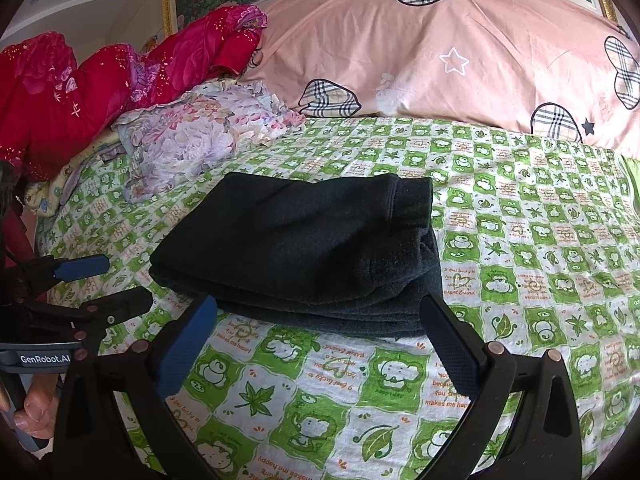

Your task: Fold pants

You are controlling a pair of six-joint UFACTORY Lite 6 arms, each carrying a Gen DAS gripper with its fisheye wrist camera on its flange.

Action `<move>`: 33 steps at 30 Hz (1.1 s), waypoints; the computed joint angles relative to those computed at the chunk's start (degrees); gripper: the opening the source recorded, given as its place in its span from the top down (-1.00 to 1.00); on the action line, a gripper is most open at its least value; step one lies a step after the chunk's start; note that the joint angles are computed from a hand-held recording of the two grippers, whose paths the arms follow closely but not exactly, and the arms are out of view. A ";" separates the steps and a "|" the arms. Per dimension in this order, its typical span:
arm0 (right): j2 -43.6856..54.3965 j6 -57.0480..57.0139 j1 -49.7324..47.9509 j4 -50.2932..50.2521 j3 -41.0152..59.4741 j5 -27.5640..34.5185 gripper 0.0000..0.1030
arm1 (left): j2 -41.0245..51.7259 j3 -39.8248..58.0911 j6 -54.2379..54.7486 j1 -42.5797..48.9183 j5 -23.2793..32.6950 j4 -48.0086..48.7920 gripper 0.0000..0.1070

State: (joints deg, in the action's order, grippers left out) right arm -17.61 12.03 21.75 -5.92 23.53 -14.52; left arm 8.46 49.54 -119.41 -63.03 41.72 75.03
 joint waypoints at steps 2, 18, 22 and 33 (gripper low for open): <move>-0.24 -0.44 0.00 0.32 -0.04 0.22 -0.97 | 0.09 0.07 0.03 0.10 -0.21 -0.16 -0.64; -0.50 2.08 -0.60 -2.55 0.59 1.07 -0.98 | 0.44 0.67 0.99 0.66 -0.86 -0.32 -0.64; -0.17 3.61 -0.97 -4.47 0.97 1.19 -0.98 | 0.46 0.71 0.96 0.76 -1.17 -0.42 -0.64; 0.41 8.42 -1.96 -10.55 1.99 1.77 -0.98 | 0.01 1.17 1.97 1.65 -1.88 -1.28 -0.65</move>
State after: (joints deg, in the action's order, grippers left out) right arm -17.20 20.44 19.79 -16.47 25.53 -12.75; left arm 8.48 50.71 -117.44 -61.38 39.83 73.75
